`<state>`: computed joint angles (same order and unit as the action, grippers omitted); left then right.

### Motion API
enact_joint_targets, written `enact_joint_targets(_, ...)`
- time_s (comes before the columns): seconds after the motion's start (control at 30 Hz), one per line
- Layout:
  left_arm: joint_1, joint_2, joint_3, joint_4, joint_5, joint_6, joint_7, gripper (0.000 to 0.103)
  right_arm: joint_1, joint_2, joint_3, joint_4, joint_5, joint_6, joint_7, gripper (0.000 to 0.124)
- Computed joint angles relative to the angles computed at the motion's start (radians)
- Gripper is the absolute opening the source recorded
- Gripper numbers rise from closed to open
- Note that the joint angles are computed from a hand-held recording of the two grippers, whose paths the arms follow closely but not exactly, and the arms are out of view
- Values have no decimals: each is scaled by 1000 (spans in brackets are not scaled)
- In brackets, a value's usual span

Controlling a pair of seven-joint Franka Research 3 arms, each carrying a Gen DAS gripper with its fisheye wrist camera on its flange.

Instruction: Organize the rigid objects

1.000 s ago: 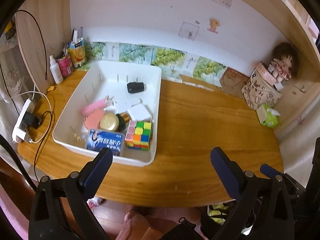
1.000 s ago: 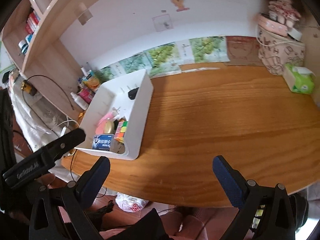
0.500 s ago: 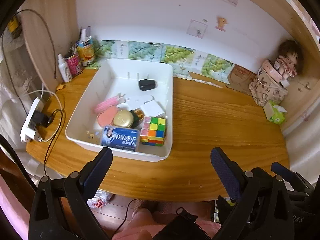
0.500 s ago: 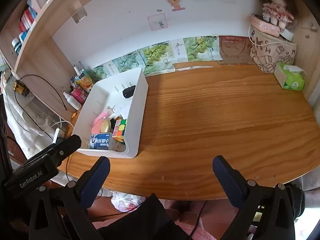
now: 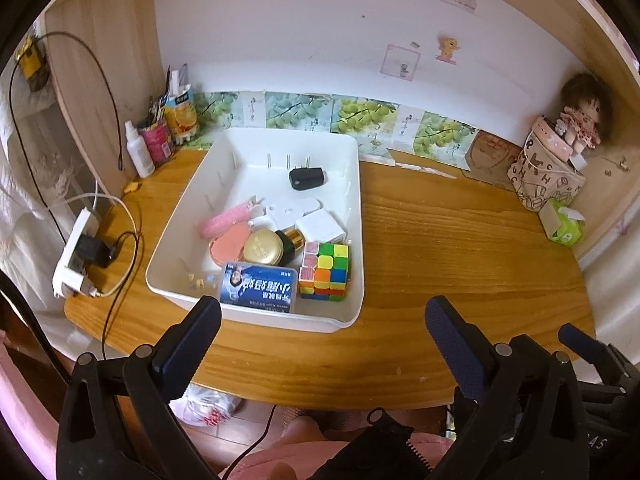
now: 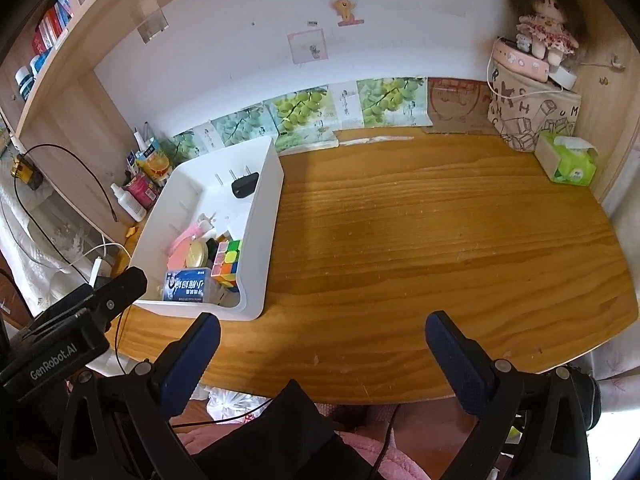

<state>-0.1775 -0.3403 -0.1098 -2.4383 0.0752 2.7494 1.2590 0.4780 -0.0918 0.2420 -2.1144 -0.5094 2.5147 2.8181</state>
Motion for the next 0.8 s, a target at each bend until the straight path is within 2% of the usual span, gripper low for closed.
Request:
enact_joint_targets(0.13,20,5,-25,7,58,11,-18,102,1,6,-2,5,5,-10,6,103)
enact_joint_targets(0.8,56,60,-52,58,180,29,-105,102,6,62,-37,56,48,-12,-58,103)
